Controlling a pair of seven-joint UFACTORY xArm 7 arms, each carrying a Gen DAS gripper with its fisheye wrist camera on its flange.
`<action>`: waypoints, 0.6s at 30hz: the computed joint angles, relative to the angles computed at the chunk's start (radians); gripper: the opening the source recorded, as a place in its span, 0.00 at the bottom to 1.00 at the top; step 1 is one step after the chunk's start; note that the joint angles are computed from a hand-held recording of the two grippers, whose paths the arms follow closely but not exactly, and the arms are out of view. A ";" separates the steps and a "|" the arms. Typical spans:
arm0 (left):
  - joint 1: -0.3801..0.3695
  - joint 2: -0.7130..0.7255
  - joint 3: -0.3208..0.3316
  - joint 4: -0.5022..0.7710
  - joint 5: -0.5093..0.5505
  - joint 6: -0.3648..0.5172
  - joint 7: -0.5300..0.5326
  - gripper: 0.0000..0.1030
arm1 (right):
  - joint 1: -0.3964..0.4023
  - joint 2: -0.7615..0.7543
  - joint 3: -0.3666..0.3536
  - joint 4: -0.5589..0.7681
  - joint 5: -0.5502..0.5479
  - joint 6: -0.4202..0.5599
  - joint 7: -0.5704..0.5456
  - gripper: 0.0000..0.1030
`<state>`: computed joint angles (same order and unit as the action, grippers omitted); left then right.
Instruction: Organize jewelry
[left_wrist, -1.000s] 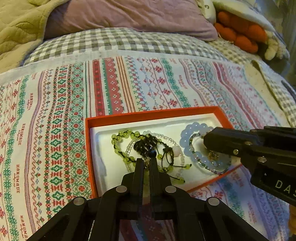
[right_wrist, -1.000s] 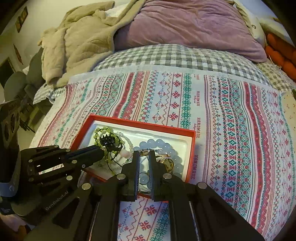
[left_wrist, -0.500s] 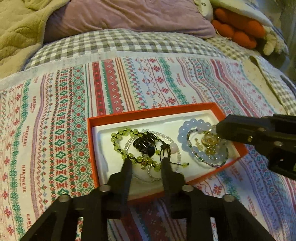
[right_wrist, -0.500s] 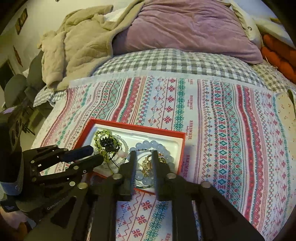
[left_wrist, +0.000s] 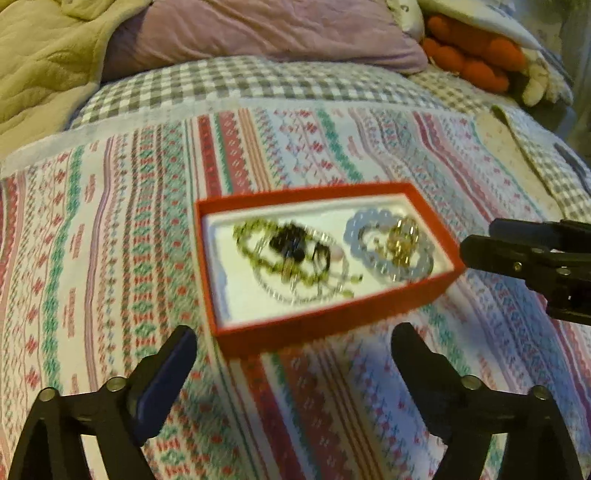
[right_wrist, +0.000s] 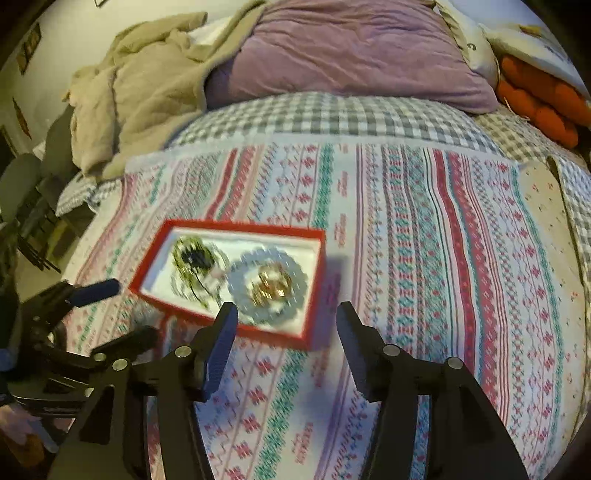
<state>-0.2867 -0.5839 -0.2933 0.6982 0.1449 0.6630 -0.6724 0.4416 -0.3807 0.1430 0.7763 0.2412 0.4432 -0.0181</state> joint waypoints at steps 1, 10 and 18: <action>-0.003 -0.011 -0.003 -0.006 -0.003 0.011 -0.005 0.91 | -0.008 -0.006 0.006 -0.007 -0.009 0.006 0.011 0.63; -0.029 -0.052 -0.039 -0.022 -0.005 0.163 -0.056 0.99 | -0.075 -0.059 0.076 -0.062 -0.168 0.113 0.168 0.94; -0.018 -0.106 -0.086 -0.028 0.030 0.293 -0.177 0.99 | -0.049 -0.135 0.104 -0.133 -0.229 0.156 0.239 1.00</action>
<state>-0.3050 -0.6902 -0.3795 0.6699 0.1751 0.9560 -0.8494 0.3928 -0.5158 0.2466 0.6434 0.0122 0.5994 0.2205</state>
